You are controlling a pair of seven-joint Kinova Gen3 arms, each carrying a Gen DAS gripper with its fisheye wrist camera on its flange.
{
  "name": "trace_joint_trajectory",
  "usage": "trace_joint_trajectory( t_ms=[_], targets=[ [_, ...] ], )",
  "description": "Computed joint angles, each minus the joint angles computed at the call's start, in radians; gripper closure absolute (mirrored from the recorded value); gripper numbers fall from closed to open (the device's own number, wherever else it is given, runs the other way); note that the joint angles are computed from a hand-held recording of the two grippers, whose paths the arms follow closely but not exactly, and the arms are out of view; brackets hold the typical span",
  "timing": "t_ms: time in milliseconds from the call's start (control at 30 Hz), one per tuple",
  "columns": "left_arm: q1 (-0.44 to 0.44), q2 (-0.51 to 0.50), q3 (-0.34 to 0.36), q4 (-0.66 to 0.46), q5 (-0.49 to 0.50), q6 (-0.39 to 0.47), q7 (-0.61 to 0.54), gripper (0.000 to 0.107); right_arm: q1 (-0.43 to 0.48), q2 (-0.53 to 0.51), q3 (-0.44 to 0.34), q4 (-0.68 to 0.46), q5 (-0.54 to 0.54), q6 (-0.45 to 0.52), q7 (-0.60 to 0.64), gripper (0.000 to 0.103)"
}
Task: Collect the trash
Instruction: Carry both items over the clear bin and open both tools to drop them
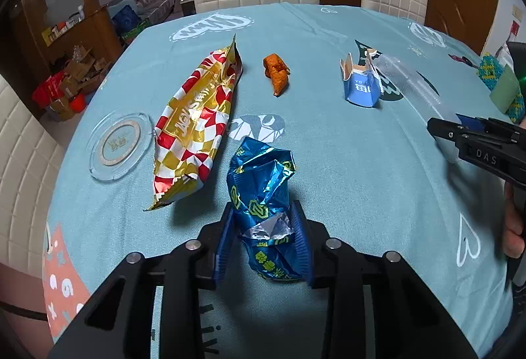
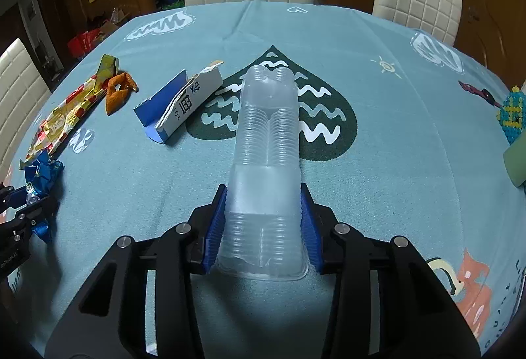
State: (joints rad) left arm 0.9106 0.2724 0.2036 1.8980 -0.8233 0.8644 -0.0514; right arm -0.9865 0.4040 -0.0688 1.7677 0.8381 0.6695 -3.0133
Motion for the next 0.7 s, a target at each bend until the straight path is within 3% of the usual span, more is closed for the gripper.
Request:
trace_joint_trajectory(
  t_ms=[400,700],
  targets=[
    [0.073,-0.041,0.042,0.011,-0.117,0.131,0.084,0.08,-0.056,-0.046,-0.037,-0.013,0.117,0.071,-0.064,0.061],
    [0.073,-0.089,0.098,0.058,-0.166,0.217,0.174,0.08,-0.114,-0.019,-0.085,-0.1,0.144,0.125,0.023,0.061]
  ],
)
